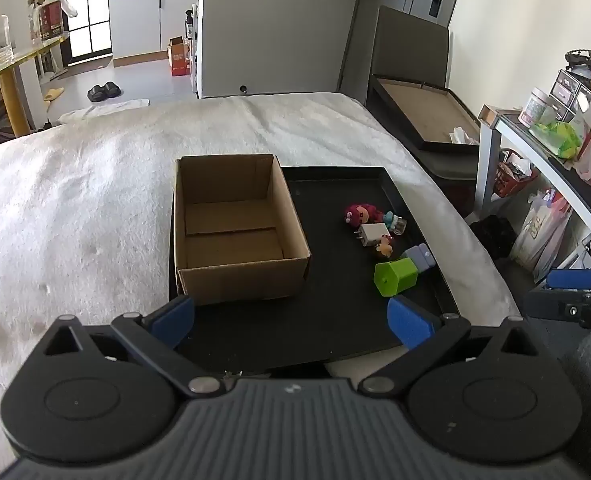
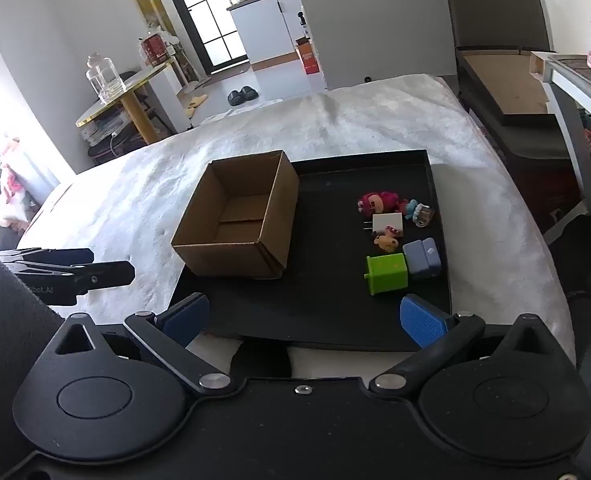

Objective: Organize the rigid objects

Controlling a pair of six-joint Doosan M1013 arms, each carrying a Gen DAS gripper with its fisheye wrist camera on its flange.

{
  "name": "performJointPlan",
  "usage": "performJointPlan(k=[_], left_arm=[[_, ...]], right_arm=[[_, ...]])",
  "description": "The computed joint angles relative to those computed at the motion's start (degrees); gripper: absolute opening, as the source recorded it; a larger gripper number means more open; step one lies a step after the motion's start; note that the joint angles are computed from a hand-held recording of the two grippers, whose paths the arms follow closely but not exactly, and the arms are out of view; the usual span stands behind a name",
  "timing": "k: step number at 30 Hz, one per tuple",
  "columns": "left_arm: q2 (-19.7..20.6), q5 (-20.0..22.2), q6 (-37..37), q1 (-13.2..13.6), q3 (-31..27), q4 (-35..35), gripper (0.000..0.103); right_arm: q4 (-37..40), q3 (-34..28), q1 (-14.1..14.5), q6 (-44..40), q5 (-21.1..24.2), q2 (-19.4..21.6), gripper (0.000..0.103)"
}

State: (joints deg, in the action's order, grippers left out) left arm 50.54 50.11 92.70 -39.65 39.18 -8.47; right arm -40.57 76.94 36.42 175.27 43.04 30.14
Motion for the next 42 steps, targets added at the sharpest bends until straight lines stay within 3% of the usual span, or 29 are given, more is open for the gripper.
performJointPlan(k=[42], left_arm=[[-1.83, -3.41, -0.99, 0.25, 2.73, -0.63, 0.102]], right_arm=[[-0.86, -1.82, 0.62, -1.35, 3.68, 0.47, 0.103]])
